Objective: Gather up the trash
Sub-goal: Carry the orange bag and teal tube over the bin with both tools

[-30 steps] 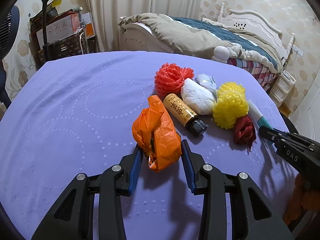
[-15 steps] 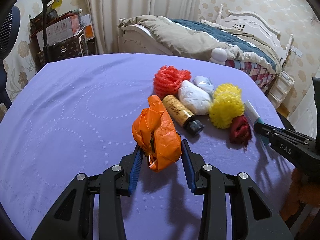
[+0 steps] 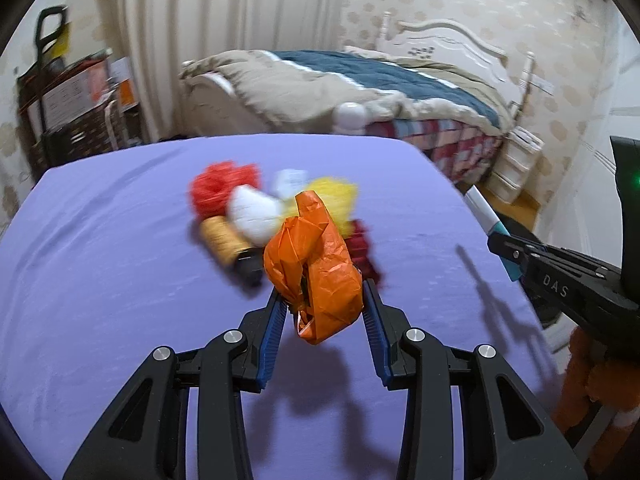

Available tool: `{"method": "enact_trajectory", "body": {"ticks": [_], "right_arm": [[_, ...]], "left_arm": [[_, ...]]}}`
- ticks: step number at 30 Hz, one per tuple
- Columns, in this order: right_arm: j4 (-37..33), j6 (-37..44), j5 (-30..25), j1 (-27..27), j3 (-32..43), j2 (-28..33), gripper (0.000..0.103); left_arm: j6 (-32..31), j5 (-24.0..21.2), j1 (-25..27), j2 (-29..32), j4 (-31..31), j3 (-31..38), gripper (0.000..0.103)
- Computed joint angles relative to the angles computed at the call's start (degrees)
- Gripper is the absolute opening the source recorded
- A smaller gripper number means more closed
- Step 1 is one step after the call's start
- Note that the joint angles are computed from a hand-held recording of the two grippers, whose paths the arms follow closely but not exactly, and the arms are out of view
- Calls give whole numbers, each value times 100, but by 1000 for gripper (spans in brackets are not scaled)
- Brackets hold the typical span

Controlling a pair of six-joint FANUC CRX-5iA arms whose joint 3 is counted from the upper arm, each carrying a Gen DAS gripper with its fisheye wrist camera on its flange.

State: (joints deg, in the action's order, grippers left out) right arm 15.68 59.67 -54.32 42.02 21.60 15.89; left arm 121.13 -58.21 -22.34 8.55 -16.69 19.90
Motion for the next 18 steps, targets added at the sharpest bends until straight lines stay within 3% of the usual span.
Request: {"method": "enact_trajectory", "body": {"ticks": [10,18], "right_arm": [[523,-677,182,-539,-588,-367,8],[630,-882,295,-916,-804,-458,8]], "left_arm": [[-711,203,-375,972,366,1104,39],[-1257,-74,-590,2047,562,2541,39]]}}
